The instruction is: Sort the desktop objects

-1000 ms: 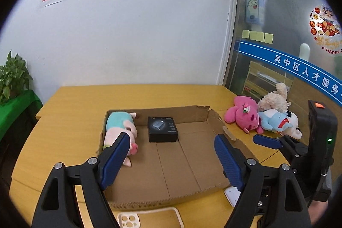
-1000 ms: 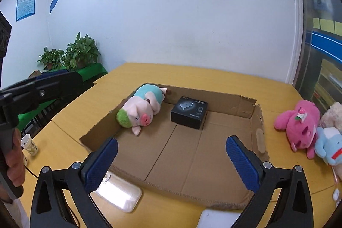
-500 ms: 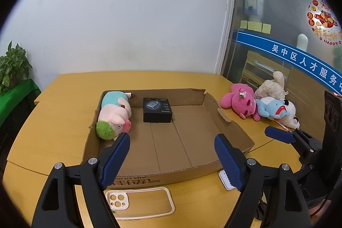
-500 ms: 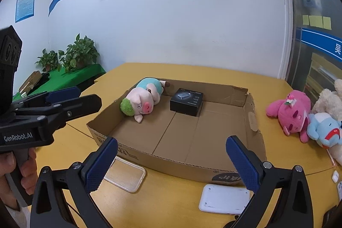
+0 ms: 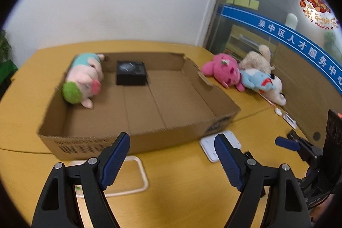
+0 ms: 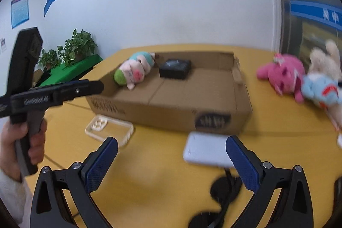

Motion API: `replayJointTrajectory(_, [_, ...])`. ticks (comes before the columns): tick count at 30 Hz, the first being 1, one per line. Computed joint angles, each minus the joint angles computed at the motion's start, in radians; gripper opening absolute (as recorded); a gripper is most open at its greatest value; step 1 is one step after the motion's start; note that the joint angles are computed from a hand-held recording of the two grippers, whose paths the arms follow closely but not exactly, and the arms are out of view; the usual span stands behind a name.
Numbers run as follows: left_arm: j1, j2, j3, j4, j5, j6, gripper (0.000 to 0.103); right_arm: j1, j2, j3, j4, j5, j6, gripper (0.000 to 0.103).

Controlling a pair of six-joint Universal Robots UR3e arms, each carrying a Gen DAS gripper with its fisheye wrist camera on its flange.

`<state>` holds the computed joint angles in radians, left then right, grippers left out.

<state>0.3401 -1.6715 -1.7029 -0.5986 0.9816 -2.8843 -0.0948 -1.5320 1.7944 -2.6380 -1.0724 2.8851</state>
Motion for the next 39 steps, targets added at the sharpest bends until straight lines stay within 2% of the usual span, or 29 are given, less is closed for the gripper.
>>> replayJointTrajectory(3, [-0.042,-0.051,0.011,-0.024,-0.023,0.015,0.081,-0.086,-0.11,0.162,0.044,0.008,-0.057,0.103])
replayJointTrajectory(7, [-0.111,-0.145,0.069,-0.082,-0.055,0.02,0.081,-0.145,-0.13,0.259,0.123,0.002,-0.089,0.101])
replayJointTrajectory(10, [-0.159,-0.203,0.104,-0.121,-0.073,0.027,0.081,-0.147,-0.12,0.309,0.09,-0.014,-0.098,0.094])
replayJointTrajectory(14, [-0.207,-0.266,0.149,-0.184,-0.092,0.036,0.08,-0.129,-0.096,0.333,0.081,-0.064,-0.106,0.077])
replayJointTrajectory(20, [-0.259,-0.34,0.186,-0.241,-0.112,0.027,0.08,-0.086,-0.104,0.39,0.009,-0.142,-0.141,0.068])
replayJointTrajectory(21, [-0.267,-0.348,0.189,-0.25,-0.12,0.03,0.08,-0.081,-0.107,0.402,-0.009,-0.148,-0.142,0.063])
replayJointTrajectory(27, [-0.306,-0.402,0.226,-0.326,-0.179,0.051,0.079,-0.065,-0.11,0.447,-0.085,-0.147,-0.14,0.055])
replayJointTrajectory(29, [-0.318,-0.424,0.243,-0.341,-0.182,0.045,0.07,-0.073,-0.114,0.446,-0.08,-0.13,-0.137,0.054])
replayJointTrajectory(31, [-0.325,-0.442,0.26,-0.366,-0.183,0.045,0.044,-0.074,-0.118,0.453,-0.086,-0.121,-0.146,0.054])
replayJointTrajectory(33, [-0.325,-0.451,0.265,-0.382,-0.201,0.053,0.039,-0.068,-0.12,0.456,-0.09,-0.118,-0.155,0.054])
replayJointTrajectory(39, [-0.318,-0.428,0.222,-0.358,-0.206,0.045,0.038,-0.069,-0.124,0.468,-0.105,-0.112,-0.18,0.054])
